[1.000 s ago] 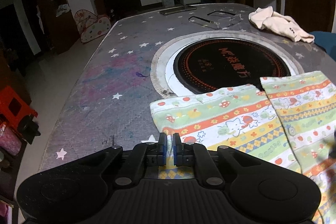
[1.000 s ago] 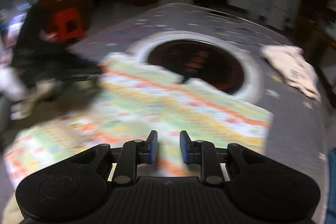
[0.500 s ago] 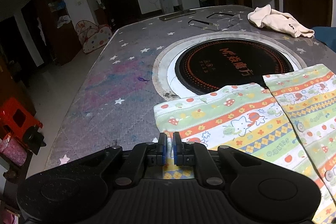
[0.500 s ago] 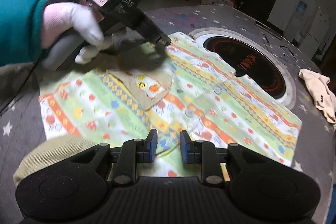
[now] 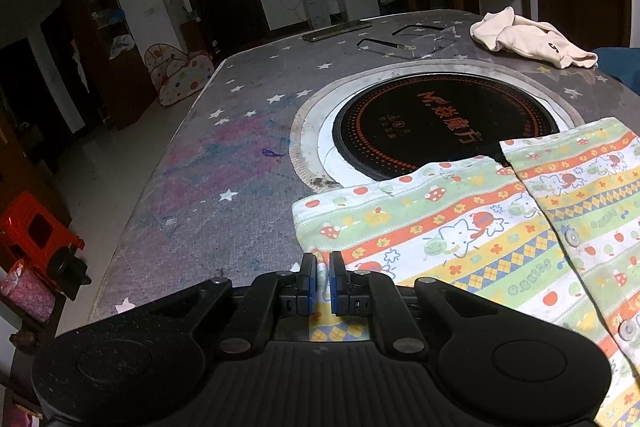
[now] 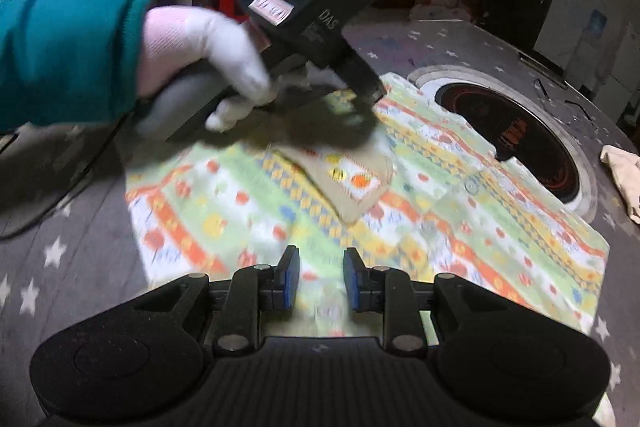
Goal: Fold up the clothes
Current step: 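Smooth the shirt flat with the right gripper near the left tool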
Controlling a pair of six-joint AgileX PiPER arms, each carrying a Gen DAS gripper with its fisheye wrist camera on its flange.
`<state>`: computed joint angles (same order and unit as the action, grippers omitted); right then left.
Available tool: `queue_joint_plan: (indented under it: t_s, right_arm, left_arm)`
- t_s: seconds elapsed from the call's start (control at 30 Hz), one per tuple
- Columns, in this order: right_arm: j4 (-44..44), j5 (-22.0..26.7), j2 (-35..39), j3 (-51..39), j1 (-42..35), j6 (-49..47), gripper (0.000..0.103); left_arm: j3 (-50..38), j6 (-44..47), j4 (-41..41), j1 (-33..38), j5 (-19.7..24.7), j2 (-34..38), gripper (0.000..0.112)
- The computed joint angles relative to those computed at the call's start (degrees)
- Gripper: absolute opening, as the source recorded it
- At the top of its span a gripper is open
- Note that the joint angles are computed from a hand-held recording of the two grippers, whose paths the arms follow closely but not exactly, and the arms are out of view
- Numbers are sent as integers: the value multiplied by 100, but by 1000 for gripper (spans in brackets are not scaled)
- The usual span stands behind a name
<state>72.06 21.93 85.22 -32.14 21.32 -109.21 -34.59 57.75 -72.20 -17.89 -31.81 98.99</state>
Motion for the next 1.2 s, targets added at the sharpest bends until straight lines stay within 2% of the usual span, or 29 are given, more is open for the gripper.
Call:
queue_joint_plan:
  t_s: [0.17, 0.33, 0.43, 0.53, 0.63, 0.77, 0.93, 1.1, 1.2]
  right_arm:
    - [-104, 116, -507, 237, -72, 155, 24]
    - [58, 27, -430, 281, 232, 80, 27]
    - [156, -206, -495, 483, 345, -150, 27]
    - [-190, -104, -762, 558, 255, 227, 27]
    - [-290, 62, -980, 634, 122, 379, 27]
    - [-272, -43, -968, 809, 102, 325, 27]
    - [-681, 518, -1404, 862, -527, 673, 28]
    - [-723, 555, -1310, 1027, -1282, 635, 29]
    - [-929, 1063, -1436, 1068, -1923, 604, 29]
  left_arm:
    - [27, 262, -364, -28, 122, -211, 12]
    - [458, 515, -518, -466, 59, -898, 12]
    - [838, 727, -726, -877, 7, -1420, 12]
    - [1180, 854, -980, -1329, 9, -1827, 12]
    - [1493, 735, -1145, -1945, -118, -1979, 12]
    - [1785, 400, -1295, -2768, -451, -1911, 13]
    - [2016, 34, -1302, -3388, -865, -1741, 15]
    - [1978, 117, -1423, -3537, -909, -1772, 16]
    - [1895, 287, -1620, -3746, -982, -1985, 18]
